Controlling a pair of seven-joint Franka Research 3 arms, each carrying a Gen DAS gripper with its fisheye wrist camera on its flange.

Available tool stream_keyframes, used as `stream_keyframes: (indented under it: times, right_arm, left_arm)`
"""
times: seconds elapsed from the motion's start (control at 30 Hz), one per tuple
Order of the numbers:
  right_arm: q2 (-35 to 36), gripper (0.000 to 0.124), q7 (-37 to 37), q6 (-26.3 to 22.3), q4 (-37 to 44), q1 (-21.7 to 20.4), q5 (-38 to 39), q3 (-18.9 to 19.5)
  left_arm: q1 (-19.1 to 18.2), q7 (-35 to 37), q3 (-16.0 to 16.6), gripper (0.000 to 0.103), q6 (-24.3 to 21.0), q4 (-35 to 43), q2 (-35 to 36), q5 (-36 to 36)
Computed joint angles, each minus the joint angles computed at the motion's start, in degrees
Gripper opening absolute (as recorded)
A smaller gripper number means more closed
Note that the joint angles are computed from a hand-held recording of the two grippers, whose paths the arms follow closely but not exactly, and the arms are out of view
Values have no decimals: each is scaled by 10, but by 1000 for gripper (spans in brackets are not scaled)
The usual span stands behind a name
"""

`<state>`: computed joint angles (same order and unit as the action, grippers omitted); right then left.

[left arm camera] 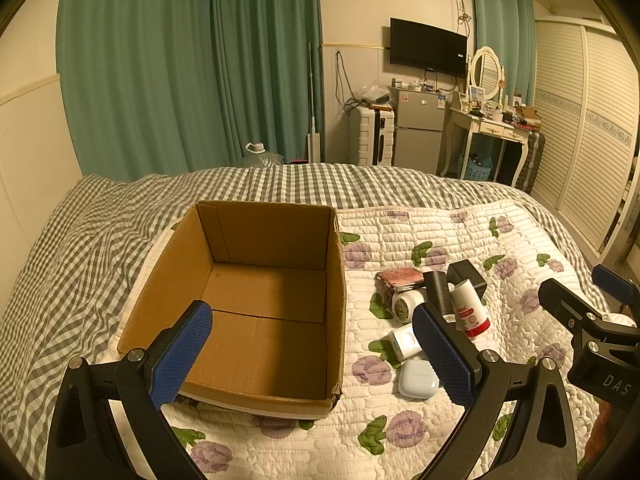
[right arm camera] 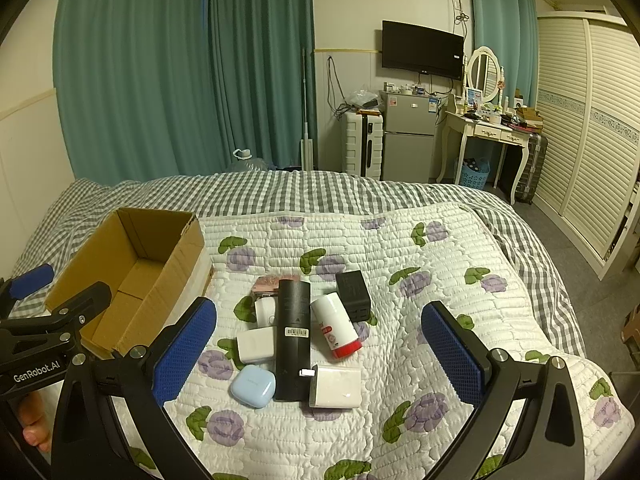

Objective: Organize rigid objects

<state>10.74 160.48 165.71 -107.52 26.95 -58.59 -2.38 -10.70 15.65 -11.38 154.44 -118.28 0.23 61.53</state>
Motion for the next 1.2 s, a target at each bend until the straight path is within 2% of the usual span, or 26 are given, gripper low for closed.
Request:
stream_keyframes:
  times: [0.37,0.6,0.73,0.9,1.0,1.2]
  right_arm:
    - [0,103,12,7,2,2,-13,-3]
    - [-33,103,20,22,-20,-17,-25,1]
    - [-53,103,-16,27,-31,-37,-26,12]
    - [-62,103,-80,7,-36,-58,-45,26]
    - [-54,103,-135,2,-42,-73,-12,28]
    - [-11,103,-303,12,-48,-98,214,36]
  left_arm:
    - [1,-3,0,102,0,-5,-6,4]
    - [2,-17,-9,102,1,-6,-24,30]
    - [-2,-10,-15,102,15,2,-22,30]
    - [-15,5,-18,102,24,21,5,16]
    - [-29,30,-17,102,14,35,33,-16]
    - [-56,101,-7,100,8,64,101,-95]
